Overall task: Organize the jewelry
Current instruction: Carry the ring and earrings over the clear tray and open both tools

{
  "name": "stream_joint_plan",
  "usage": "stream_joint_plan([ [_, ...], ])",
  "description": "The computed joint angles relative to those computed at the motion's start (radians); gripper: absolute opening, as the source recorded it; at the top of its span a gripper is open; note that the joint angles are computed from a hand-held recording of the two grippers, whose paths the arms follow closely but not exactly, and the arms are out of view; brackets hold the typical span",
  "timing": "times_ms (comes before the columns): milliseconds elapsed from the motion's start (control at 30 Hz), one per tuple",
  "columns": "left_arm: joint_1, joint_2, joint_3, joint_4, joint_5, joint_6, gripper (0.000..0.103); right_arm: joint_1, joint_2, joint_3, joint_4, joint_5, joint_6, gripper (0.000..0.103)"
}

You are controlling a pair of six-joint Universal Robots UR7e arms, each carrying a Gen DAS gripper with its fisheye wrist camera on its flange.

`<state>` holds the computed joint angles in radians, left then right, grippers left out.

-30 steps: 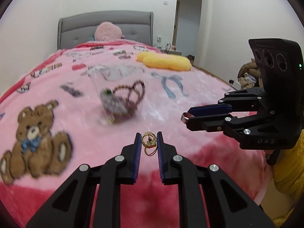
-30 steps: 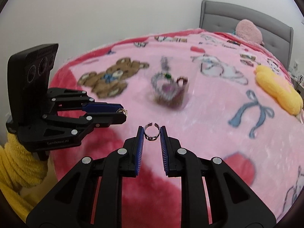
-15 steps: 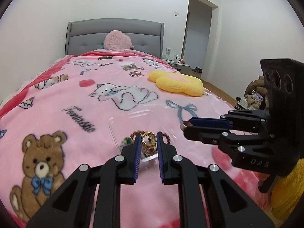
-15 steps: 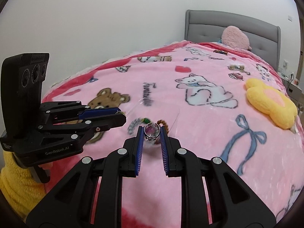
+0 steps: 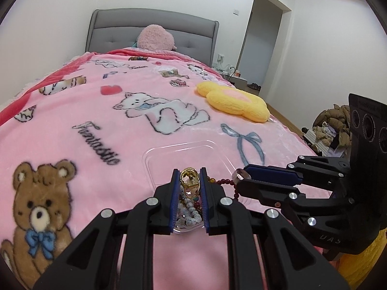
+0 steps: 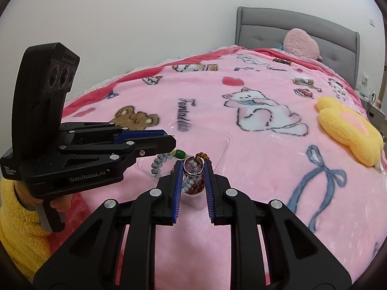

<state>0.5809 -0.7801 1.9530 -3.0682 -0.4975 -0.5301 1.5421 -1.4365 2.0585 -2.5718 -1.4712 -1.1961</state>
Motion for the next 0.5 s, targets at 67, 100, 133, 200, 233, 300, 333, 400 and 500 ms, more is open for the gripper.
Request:
stream_joint_plan([
  [67, 0.003, 0.0, -0.002, 0.01, -0.005, -0.004, 0.016, 0.002, 0.005, 0.001, -0.004, -0.005, -0.004, 0.017],
  [100, 0.004, 0.0, -0.004, 0.013, -0.01, -0.002, 0.016, 0.003, 0.006, 0.002, -0.006, -0.008, -0.006, 0.017],
  [133, 0.005, 0.002, -0.005, 0.015, -0.01, -0.003, 0.016, 0.004, 0.009, 0.003, -0.008, -0.013, -0.006, 0.017],
  [200, 0.006, 0.004, -0.006, 0.013, -0.014, -0.003, 0.016, 0.006, 0.015, 0.0, -0.005, -0.022, 0.0, 0.017],
  [233, 0.007, 0.005, -0.007, 0.01, -0.013, -0.002, 0.016, 0.007, 0.017, 0.0, -0.004, -0.027, 0.0, 0.018],
  [300, 0.006, 0.005, -0.006, 0.017, -0.007, -0.007, 0.016, 0.002, 0.015, 0.009, -0.019, -0.022, -0.012, 0.018],
  [333, 0.006, 0.004, -0.005, 0.02, -0.005, -0.011, 0.016, 0.0, 0.013, 0.015, -0.029, -0.019, -0.018, 0.018],
  [400, 0.008, 0.001, -0.001, 0.019, -0.002, -0.018, 0.016, -0.004, 0.008, 0.017, -0.023, -0.016, -0.032, 0.018],
  [500, 0.012, -0.005, 0.006, 0.005, -0.011, -0.021, 0.016, -0.006, 0.006, 0.018, -0.019, -0.011, -0.029, 0.018],
])
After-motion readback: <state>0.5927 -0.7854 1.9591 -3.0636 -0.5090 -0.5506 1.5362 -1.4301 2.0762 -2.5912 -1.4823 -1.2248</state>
